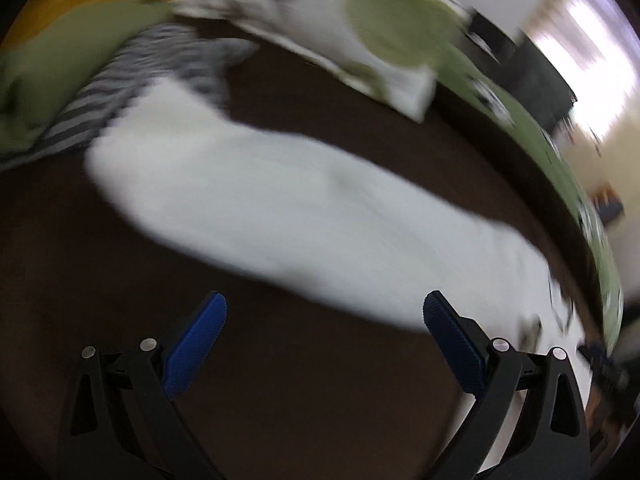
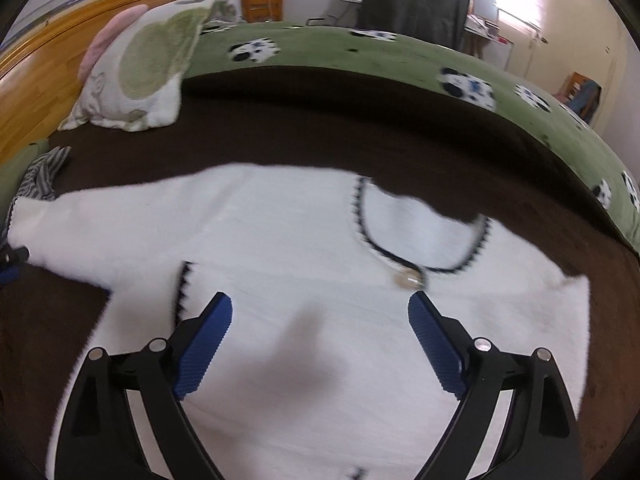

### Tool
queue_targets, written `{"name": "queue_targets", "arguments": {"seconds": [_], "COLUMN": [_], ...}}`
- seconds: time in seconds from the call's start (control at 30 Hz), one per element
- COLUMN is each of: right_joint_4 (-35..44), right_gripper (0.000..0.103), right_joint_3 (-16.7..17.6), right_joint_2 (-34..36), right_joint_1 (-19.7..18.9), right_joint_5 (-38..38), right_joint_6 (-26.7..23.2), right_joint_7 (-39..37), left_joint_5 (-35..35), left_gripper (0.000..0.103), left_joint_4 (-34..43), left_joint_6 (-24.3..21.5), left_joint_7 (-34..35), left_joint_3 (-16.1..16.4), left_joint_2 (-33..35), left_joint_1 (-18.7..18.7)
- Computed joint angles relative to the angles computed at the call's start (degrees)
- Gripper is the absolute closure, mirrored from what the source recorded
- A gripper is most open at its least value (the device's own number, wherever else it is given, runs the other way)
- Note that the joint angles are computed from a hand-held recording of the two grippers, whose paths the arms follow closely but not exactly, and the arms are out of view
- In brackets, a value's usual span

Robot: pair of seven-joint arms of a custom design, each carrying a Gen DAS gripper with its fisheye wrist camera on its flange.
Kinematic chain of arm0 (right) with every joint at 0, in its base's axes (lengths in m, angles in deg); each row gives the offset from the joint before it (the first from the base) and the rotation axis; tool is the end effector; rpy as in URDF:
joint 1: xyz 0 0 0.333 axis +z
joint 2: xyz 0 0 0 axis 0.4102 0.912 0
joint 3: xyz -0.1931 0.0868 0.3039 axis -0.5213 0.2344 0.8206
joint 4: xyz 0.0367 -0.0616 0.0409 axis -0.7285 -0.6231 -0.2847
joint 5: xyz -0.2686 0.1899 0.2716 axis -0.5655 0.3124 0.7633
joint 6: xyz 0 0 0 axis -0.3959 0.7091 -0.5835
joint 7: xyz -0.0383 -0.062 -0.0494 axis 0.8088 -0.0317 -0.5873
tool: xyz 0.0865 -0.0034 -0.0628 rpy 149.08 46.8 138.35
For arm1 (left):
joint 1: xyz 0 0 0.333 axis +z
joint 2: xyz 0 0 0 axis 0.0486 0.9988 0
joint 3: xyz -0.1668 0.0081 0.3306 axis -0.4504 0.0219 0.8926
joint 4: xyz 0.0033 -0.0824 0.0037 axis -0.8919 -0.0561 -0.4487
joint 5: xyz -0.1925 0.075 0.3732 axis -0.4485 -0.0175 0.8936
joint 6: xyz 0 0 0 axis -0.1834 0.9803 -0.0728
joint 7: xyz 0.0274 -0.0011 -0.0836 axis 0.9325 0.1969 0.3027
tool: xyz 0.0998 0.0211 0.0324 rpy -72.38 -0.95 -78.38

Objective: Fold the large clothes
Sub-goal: 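Grasp the other sleeve cuff with the left tool and lift it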

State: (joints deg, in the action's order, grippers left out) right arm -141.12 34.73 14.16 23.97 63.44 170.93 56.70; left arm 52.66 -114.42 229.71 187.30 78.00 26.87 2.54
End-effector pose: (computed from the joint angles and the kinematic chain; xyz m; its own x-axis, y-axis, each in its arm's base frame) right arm 0.4909 0.0508 0.5671 -0.2911 -0.9555 0.0478 -0.7592 0.2004 -0.6193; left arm 0.6208 -0.0619 0.5415 -0.0398 -0.9362 0.3491 -0.8520 -0.1507 -0.5014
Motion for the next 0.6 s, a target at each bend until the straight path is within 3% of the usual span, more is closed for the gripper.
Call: {"name": "queue_targets", "arguments": {"seconds": [0.2, 0.6], "right_joint_4": [2.7, 6.3], "right_gripper": [0.014, 0.014], "right_joint_3": [1.5, 0.0], "right_joint_2": [4.2, 8.2], "right_joint_1": [1.4, 4.8], "right_joint_5": [-0.9, -2.5], "right_joint_6": [0.7, 0.4], "right_joint_7": [3.3, 3.0], "left_joint_5": [-0.5, 4.4], "left_gripper": [0.007, 0.008], "left_joint_4": [2.3, 5.2], "left_joint_6": [3.9, 4.4], "left_joint_7": [-3.1, -4.0], "left_joint_3": [1.5, 0.6], "left_joint_2": [4.0, 8.5], "left_joint_1": [3.2, 6.4]}}
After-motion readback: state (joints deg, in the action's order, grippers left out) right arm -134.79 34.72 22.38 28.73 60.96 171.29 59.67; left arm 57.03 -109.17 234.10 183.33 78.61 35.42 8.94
